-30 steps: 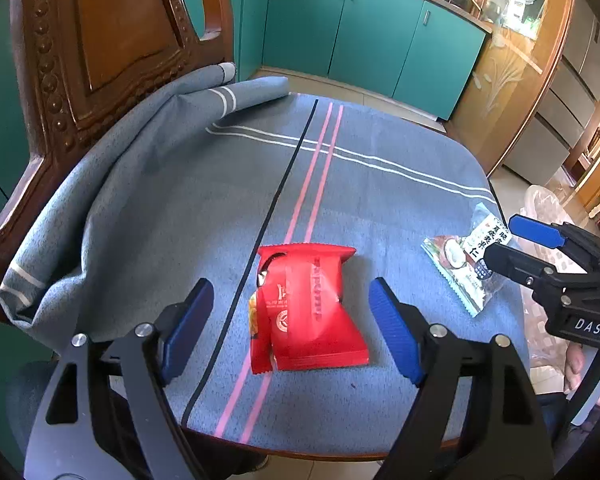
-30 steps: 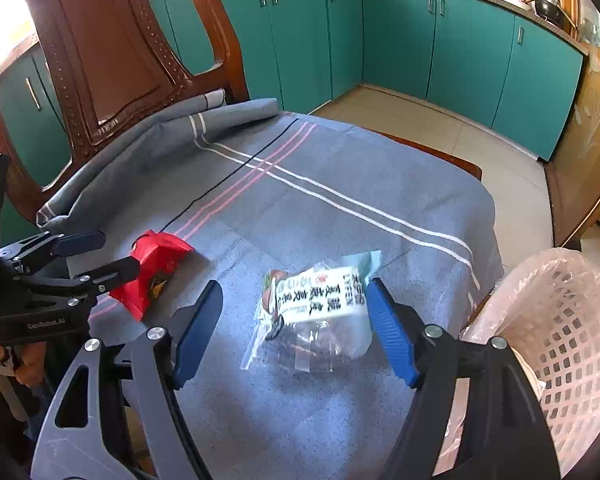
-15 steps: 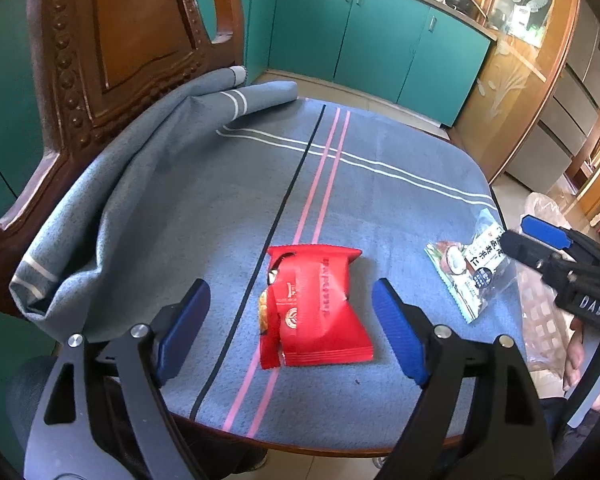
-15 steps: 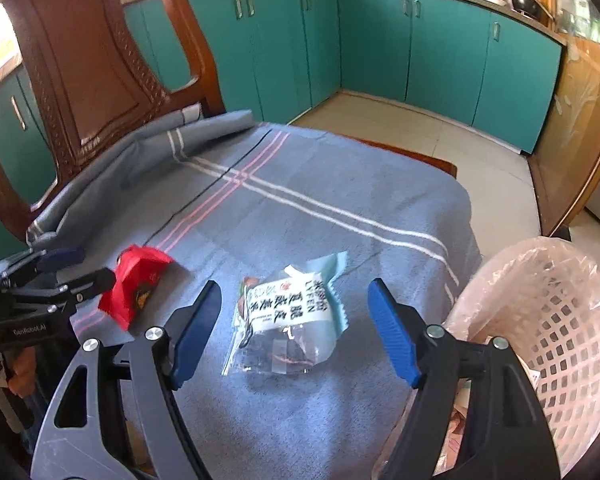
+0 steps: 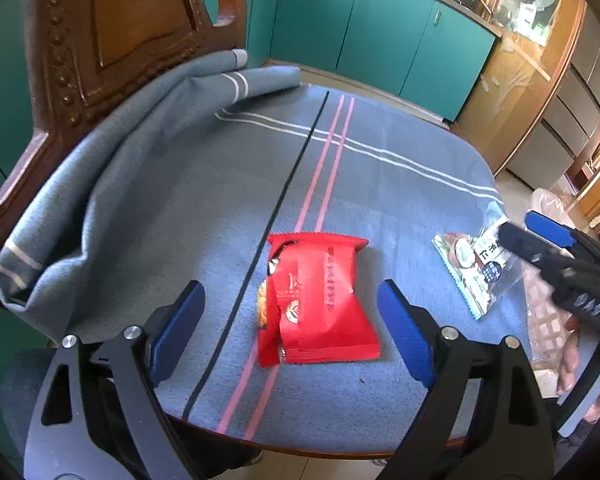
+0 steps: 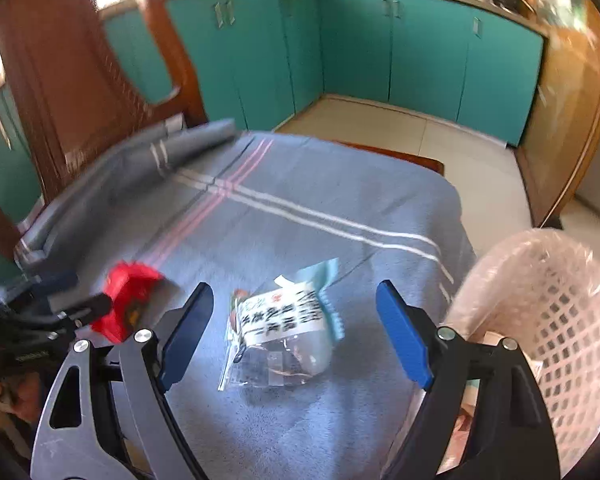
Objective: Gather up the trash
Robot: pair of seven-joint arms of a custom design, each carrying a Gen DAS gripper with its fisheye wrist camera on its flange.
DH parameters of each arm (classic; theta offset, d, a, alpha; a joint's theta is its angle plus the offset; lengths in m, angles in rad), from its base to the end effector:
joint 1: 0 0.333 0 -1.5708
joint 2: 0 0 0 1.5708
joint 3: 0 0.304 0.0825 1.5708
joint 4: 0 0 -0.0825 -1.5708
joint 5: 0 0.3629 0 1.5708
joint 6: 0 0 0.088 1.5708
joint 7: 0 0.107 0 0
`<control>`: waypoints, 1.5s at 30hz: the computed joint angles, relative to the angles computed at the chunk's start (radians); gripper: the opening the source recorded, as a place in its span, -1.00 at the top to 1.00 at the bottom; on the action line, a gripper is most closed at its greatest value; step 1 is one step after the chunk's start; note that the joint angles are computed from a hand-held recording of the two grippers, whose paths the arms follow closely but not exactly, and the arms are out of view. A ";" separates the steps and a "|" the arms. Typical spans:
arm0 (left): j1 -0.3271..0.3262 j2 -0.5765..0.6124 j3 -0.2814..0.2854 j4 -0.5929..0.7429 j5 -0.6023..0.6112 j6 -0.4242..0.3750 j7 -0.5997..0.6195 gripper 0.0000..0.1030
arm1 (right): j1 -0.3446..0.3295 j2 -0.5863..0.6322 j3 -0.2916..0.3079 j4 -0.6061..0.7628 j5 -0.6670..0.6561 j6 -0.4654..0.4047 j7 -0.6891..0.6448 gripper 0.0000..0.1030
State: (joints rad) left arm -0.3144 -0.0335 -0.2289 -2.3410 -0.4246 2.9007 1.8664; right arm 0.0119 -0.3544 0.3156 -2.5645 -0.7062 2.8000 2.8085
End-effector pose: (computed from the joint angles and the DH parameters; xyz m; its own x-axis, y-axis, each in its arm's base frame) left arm 0.4625 -0.2511 0.4131 -0.4769 -0.8677 0.1401 -0.7594 0.3265 -0.5627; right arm 0.4065 0.1738 0.4364 -0.2535 -0.9635 -0.0858 -0.7121 0.2460 -0.6576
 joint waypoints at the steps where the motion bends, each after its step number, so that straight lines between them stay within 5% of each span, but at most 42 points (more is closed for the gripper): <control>1: 0.000 0.000 0.000 0.000 0.002 -0.002 -0.001 -0.71 | -0.003 0.025 0.017 0.022 -0.009 -0.033 0.002 -0.58; 8: 0.004 -0.001 0.004 0.002 -0.021 -0.020 0.018 -0.71 | 0.076 0.146 0.005 0.130 -0.097 -0.228 0.006 -0.58; 16: 0.002 -0.004 0.001 -0.003 -0.035 -0.030 0.030 -0.72 | 0.177 0.178 -0.074 0.152 -0.140 -0.273 0.003 -0.58; 18: 0.000 -0.003 0.000 -0.002 -0.036 -0.029 0.031 -0.73 | 0.199 0.181 -0.099 0.147 -0.145 -0.251 -0.003 -0.53; 20: -0.001 -0.002 -0.001 -0.002 -0.031 -0.029 0.027 -0.73 | 0.215 0.180 -0.120 0.140 -0.130 -0.223 -0.027 -0.16; 25: -0.004 0.000 -0.005 -0.003 -0.018 -0.028 0.013 -0.73 | 0.218 0.175 -0.133 0.127 -0.108 -0.181 -0.045 0.01; 45: -0.030 -0.005 -0.004 -0.006 -0.086 -0.014 0.061 -0.79 | 0.152 0.093 -0.093 0.060 -0.098 -0.108 0.016 0.07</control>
